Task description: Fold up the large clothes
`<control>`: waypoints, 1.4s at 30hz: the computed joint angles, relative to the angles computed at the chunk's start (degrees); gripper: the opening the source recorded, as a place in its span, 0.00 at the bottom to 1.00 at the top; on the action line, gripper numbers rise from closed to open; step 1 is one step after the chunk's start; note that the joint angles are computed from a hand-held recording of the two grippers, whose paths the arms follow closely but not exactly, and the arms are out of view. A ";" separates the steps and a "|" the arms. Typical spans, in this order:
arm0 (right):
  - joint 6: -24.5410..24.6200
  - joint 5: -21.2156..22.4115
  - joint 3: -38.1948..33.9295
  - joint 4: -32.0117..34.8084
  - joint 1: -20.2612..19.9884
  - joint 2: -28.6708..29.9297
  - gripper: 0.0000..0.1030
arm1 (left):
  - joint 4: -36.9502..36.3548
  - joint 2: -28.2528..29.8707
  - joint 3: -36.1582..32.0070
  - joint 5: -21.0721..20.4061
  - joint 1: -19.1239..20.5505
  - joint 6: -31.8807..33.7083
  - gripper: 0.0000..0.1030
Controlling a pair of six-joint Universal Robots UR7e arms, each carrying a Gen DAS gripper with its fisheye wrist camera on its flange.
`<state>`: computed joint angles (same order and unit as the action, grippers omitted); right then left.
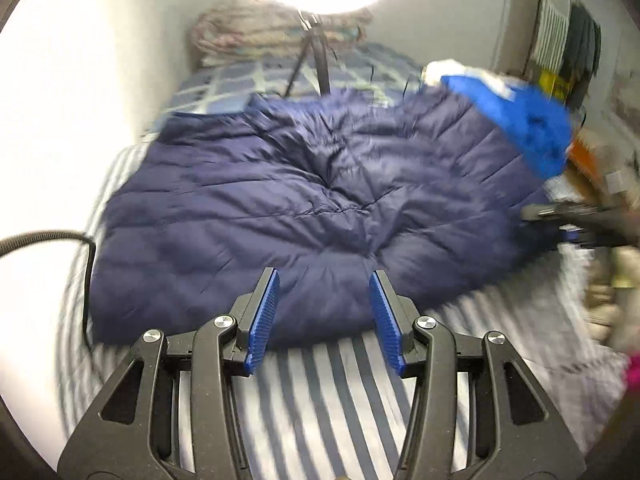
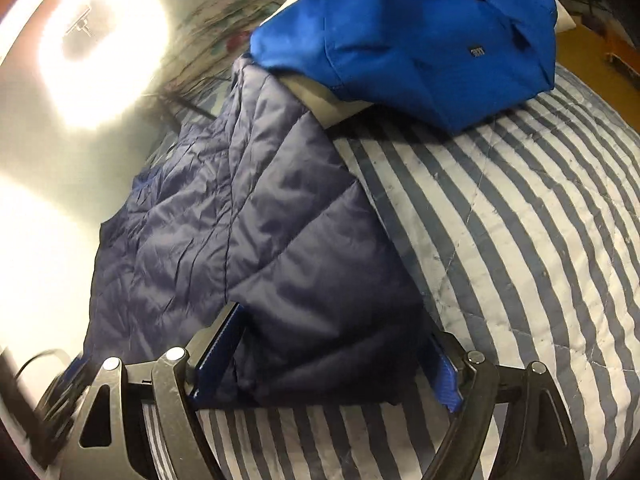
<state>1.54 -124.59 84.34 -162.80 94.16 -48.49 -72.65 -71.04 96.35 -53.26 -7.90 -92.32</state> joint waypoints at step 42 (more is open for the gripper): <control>-30.88 -2.31 -34.50 -0.47 20.11 29.24 0.03 | 26.77 5.69 -20.22 -14.85 -22.56 -40.01 0.48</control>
